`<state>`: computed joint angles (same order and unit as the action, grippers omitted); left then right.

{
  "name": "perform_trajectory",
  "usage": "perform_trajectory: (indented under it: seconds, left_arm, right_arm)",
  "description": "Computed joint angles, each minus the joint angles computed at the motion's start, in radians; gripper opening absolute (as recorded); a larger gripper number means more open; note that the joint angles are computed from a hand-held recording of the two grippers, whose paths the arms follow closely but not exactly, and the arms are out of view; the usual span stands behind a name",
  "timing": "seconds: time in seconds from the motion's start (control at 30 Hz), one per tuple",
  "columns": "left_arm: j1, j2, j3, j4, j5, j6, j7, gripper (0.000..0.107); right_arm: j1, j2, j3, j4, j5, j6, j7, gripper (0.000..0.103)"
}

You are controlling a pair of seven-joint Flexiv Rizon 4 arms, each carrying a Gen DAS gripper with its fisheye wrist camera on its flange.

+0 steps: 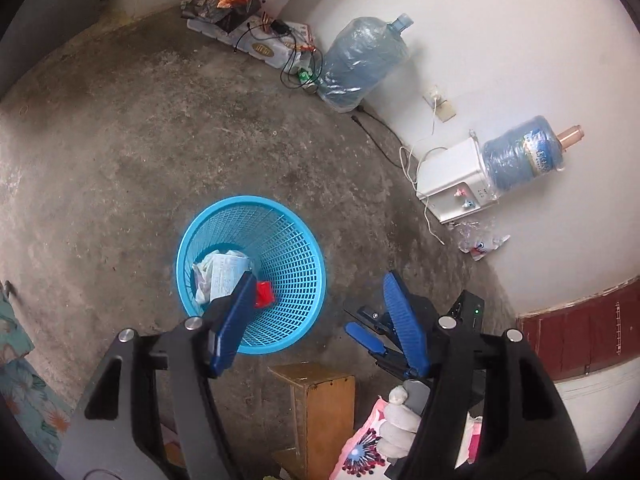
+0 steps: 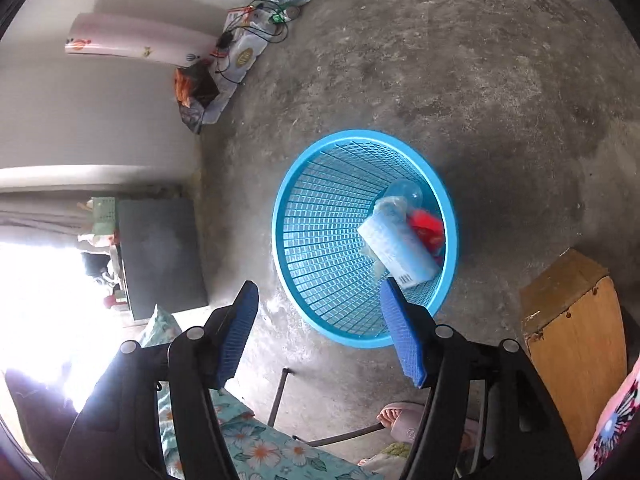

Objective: Collect trash
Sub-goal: 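Open both tools to drop the cloth and box into the wastebasket, then move both tools back over the bed toward the yellow snack bag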

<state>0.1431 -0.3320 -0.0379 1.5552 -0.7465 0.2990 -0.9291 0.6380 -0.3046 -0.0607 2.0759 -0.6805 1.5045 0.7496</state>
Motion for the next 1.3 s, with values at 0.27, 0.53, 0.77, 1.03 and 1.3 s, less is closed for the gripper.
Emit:
perform_trajectory:
  seconds: [0.27, 0.53, 0.77, 1.03, 1.3]
  left_arm:
    - [0.072, 0.121, 0.049, 0.025, -0.081, -0.038, 0.181, 0.062]
    - [0.123, 0.287, 0.150, 0.093, -0.170, -0.048, 0.276, 0.066]
    - [0.209, 0.370, 0.266, 0.087, -0.150, -0.147, 0.258, 0.072]
    - [0.396, 0.376, 0.393, 0.028, -0.078, -0.142, 0.326, 0.074]
    - [0.562, 0.292, 0.417, -0.037, 0.055, -0.114, 0.447, 0.074]
  right_arm:
    - [-0.020, 0.082, 0.123, -0.048, -0.060, -0.206, -0.114, 0.062]
    - [0.017, 0.071, 0.244, -0.281, -0.095, -0.546, -0.408, 0.084]
    - [0.088, 0.012, 0.270, -0.468, -0.089, -0.598, -0.634, 0.084]
    - [0.172, -0.120, 0.288, -0.681, 0.062, -0.489, -0.852, 0.084]
    - [0.256, -0.408, 0.410, -1.152, 0.323, -0.558, -1.211, 0.084]
